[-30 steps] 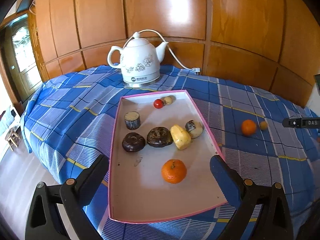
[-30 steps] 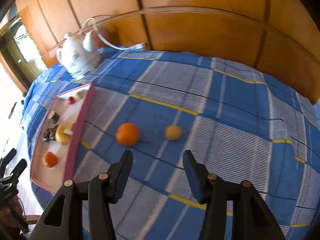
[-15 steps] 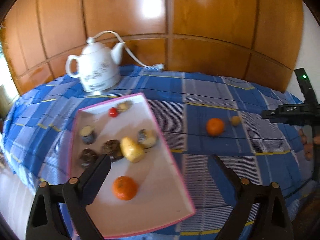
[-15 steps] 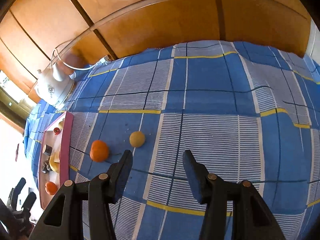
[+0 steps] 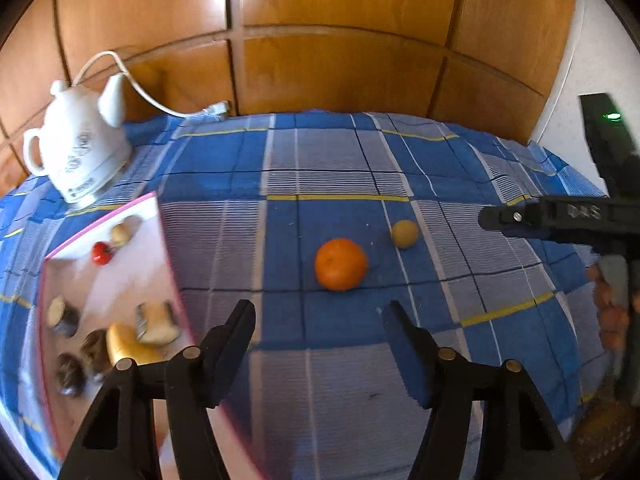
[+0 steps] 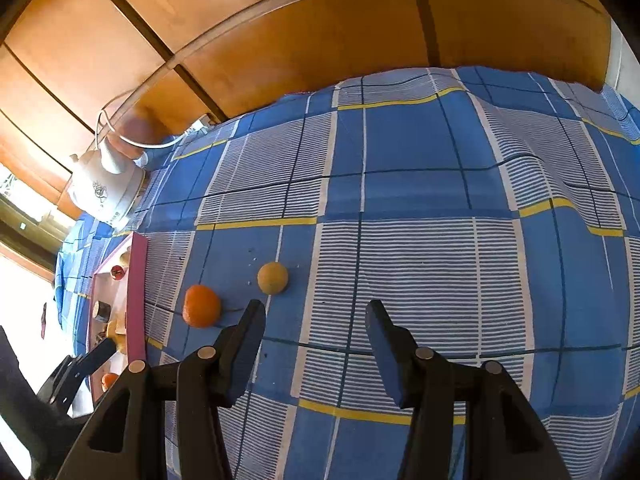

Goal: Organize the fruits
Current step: 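Grasp the orange tangerine on the cloth with the left gripper while the right gripper withdraws, then lift the tangerine with the left gripper while the right gripper grasps the small yellow round fruit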

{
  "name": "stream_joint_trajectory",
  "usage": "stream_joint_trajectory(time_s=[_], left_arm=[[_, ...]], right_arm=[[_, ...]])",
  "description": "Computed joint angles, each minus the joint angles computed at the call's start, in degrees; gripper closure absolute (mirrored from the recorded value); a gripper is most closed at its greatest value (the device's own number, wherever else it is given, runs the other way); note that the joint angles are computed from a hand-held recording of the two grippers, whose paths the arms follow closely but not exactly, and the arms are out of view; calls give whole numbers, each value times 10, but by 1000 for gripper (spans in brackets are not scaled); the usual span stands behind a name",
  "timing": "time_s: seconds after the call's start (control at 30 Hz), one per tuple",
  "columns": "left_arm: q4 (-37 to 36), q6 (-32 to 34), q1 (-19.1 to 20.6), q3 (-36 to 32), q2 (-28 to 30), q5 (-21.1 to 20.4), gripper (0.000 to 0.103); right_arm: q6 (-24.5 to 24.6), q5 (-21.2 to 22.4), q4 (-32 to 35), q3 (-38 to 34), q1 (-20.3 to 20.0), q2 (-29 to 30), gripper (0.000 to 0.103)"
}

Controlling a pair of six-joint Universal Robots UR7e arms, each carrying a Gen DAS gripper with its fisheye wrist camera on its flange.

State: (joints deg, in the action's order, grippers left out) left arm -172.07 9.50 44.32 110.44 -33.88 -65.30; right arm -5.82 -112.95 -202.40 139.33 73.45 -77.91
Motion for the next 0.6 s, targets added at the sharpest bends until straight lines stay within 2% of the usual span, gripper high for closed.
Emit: stream_joint_trajectory(time_s=[0.37, 0.4, 0.43, 0.47, 0.6], left_arm=[[65, -22, 9, -109, 90, -3, 37], [70, -22, 11, -116, 96, -4, 39], [76, -23, 14, -124, 102, -7, 55], [96, -28, 18, -134, 107, -14, 62], [92, -43, 29, -114, 89, -58, 63]], right_arm=[[-6, 1, 1, -4, 6, 5, 50], [-7, -1, 1, -5, 7, 6, 50], [-9, -3, 0, -6, 8, 7, 50], [-10, -5, 0, -7, 9, 9, 50], [-14, -9, -6, -6, 10, 10, 50]])
